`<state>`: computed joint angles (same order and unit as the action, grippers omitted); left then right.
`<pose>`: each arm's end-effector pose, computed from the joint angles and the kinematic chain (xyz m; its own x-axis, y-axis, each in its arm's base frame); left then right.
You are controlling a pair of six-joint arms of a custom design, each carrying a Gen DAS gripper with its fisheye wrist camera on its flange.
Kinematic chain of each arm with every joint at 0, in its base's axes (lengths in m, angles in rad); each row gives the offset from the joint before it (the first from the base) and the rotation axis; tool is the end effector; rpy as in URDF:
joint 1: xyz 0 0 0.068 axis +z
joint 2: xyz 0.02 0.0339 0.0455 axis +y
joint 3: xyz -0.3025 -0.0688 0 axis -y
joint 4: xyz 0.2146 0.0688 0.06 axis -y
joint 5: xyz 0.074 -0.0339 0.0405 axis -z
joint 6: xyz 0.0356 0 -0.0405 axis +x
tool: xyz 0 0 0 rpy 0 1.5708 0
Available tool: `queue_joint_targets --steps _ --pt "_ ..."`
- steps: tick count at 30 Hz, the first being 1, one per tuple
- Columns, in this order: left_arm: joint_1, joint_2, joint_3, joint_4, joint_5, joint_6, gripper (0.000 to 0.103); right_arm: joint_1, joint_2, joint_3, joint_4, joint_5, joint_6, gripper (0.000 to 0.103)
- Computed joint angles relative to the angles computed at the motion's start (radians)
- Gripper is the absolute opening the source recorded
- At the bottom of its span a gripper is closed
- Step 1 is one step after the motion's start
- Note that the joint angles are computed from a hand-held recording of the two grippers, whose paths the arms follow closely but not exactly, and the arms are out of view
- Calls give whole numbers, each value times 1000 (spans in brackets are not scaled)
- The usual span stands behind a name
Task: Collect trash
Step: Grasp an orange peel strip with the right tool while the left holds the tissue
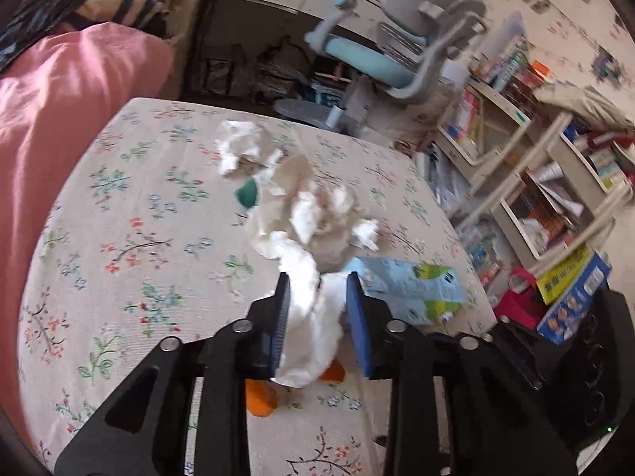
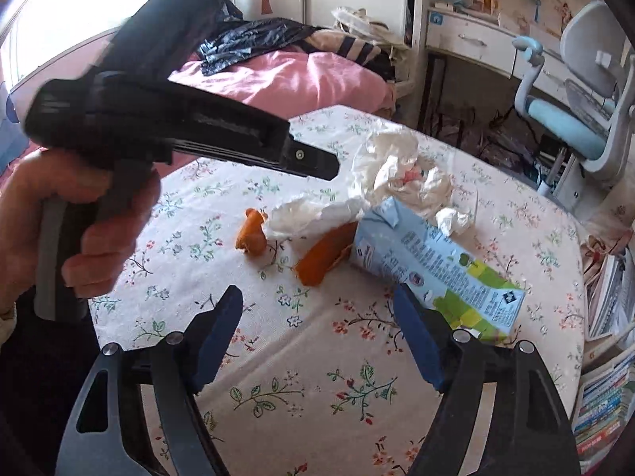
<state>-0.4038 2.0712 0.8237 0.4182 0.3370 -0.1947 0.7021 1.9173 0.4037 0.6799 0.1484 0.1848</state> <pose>0.3291 -0.1534 0.1151 -0.7768 0.1334 -0.6155 0.4341 0.8214 -0.3699 0.2082 0.1693 0.1063 -0.6591 -0.3195 -0.6808 -0.4494 0.8932 0.0159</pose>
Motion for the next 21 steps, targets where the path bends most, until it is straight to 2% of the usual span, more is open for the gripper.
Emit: queue_joint_targets --steps 2,3,6,8,12,13,15,17,18,21 --pt "-47 1 15 -45 -80 67 49 -31 26 19 -20 -21 24 75" --pt "-68 7 26 -68 -126 92 50 -38 32 18 -17 -27 33 75" --pt "-96 42 75 -141 -189 134 51 -45 44 23 -19 -30 40 75" --pt "-94 64 96 -168 -236 119 51 -38 52 29 -21 -28 39 75" --pt "-31 103 134 -201 -196 19 51 -41 48 57 -45 -57 53 74" --pt "-16 111 142 -207 -175 0 48 -46 50 65 -46 -66 57 74" --pt "-6 129 163 -224 -150 -3 26 -51 57 80 -44 -82 69 72" --pt "-8 127 159 -212 -156 -1 15 -57 67 107 -59 -97 77 69" --pt "-5 118 148 -195 -149 -7 10 -57 71 119 -65 -102 79 66" --pt "16 78 108 -142 -136 -36 8 -60 82 147 -74 -121 100 63"
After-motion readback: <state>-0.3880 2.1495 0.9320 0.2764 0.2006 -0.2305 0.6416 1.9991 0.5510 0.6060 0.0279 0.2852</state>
